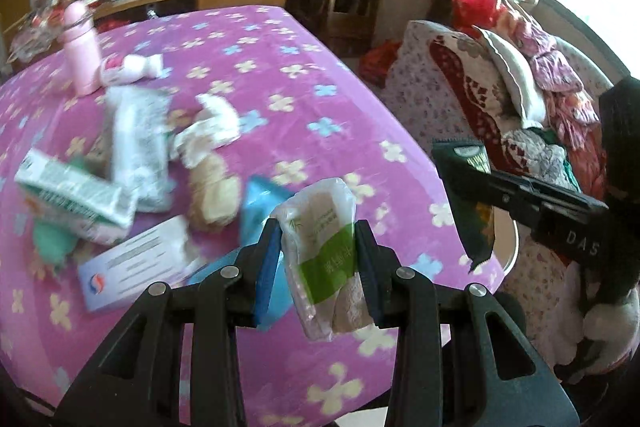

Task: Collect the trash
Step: 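Carry both items over the white bucket and open both tools to drop them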

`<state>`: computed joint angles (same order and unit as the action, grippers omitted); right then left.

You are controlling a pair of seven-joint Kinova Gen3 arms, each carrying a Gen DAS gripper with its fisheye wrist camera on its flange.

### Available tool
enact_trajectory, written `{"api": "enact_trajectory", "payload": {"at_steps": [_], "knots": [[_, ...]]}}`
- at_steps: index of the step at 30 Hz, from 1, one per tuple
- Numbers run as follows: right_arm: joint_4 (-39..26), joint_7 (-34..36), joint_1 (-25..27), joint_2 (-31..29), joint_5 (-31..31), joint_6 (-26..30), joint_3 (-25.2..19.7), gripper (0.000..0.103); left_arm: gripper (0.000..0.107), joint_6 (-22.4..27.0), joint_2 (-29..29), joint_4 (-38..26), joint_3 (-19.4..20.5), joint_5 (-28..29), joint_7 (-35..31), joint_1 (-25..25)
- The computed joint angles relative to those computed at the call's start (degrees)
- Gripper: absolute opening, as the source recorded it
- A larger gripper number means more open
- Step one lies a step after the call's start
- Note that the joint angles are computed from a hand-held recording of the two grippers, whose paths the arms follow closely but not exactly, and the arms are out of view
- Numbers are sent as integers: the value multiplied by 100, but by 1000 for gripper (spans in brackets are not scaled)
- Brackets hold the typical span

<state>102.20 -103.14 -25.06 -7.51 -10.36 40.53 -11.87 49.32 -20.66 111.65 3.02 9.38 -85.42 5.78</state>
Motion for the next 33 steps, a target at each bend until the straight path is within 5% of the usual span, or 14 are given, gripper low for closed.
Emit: {"api": "enact_trajectory", "payload": {"at_steps": [15, 22, 33], "knots": [[642, 360, 864, -605, -66, 299, 715, 20, 35, -520, 1324, -918, 1034, -837, 1070, 676], [813, 279, 1281, -742, 289, 357, 753, 20, 35, -606, 1966, -1373, 1133, -1411, 1586, 1214], [1143, 687, 1679, -679, 97, 277, 1258, 20, 35, -682, 2720, -1876, 955, -1478, 1643, 1877]]}}
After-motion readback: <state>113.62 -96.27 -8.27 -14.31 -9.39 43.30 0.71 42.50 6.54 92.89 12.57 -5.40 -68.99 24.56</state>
